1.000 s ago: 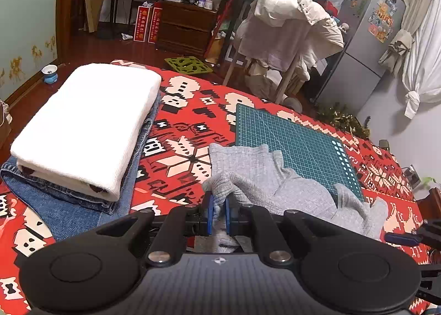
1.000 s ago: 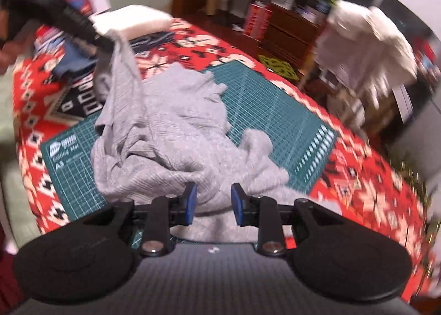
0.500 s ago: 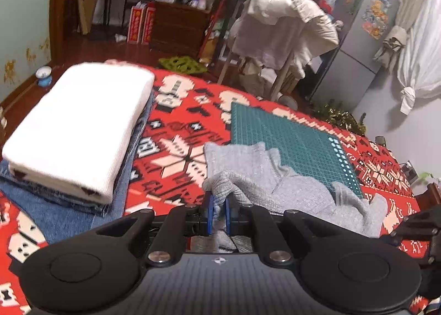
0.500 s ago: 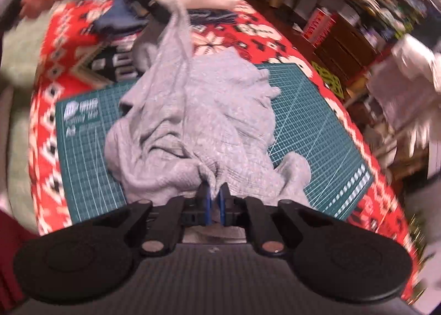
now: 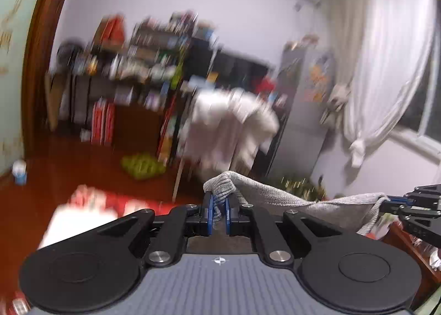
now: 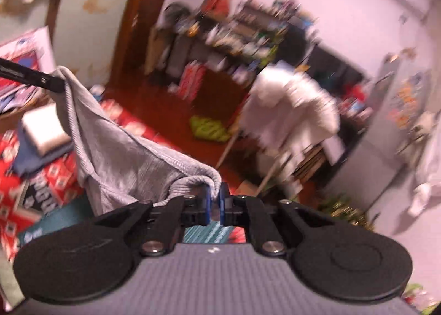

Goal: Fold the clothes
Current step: 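Lift the sweater up with both grippers, stretching it between them, then lower the held sweater back toward the green mat with both grippers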

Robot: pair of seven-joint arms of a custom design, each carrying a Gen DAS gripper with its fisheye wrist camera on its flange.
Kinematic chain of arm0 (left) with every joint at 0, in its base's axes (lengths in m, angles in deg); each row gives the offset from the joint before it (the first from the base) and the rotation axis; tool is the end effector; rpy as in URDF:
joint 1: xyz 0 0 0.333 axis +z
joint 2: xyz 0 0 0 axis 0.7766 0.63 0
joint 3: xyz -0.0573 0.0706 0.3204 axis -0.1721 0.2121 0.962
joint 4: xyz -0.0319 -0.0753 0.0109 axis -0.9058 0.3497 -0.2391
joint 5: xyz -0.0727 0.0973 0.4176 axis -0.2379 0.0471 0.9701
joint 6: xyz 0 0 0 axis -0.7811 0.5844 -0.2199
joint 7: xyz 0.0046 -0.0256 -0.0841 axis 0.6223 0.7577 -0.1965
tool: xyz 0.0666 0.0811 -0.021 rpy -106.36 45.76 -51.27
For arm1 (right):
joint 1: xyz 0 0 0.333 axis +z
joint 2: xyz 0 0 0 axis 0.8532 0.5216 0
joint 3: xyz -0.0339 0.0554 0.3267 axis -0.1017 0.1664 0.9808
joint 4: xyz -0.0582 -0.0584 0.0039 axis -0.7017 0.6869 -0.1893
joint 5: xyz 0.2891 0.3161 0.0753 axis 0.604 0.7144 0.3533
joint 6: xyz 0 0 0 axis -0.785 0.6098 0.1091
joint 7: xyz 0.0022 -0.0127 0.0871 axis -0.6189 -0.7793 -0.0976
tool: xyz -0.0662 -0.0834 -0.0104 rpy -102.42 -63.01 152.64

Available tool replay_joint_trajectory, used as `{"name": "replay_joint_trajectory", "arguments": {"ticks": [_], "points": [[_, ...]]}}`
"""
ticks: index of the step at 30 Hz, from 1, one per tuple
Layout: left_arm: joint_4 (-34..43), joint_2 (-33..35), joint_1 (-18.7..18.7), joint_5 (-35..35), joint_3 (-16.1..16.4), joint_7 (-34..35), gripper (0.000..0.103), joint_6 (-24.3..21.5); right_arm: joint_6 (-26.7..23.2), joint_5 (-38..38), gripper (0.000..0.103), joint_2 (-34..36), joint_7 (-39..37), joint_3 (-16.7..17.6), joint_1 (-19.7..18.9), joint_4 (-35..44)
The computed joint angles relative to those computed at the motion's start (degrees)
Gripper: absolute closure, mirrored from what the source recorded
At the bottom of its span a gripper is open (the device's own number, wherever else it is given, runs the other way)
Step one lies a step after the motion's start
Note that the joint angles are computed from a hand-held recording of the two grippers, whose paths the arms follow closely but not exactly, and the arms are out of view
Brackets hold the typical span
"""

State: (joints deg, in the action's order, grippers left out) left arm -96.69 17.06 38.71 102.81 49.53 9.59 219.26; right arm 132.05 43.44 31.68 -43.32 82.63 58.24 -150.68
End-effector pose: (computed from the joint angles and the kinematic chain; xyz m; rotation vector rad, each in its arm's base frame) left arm 0.5908 -0.2764 0.5682 -1.6827 1.1045 -1.0788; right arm 0.7605 0.0540 0.5587 -2.0755 0.4822 -0.8079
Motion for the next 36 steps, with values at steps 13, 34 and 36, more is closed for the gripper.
{"name": "replay_joint_trajectory", "arguments": {"ticks": [13, 34, 36], "points": [[4.51, -8.23, -2.34, 0.5, -5.37, 9.35, 0.095, -7.53, -3.53, 19.94, 0.097, -15.6, -5.58, -4.77, -2.09, -3.84], [3.33, 9.12, -2.64, -17.15, 0.31, 10.4, 0.095, -1.76, -0.93, 4.51, 0.097, -9.61, 8.14, -7.93, 1.24, -13.45], [5.77, 12.71, -2.92, -19.19, 1.69, 11.76, 0.095, -1.32, 0.34, 1.69, 0.097, -5.0, 12.16, -6.77, 1.31, -10.58]]}}
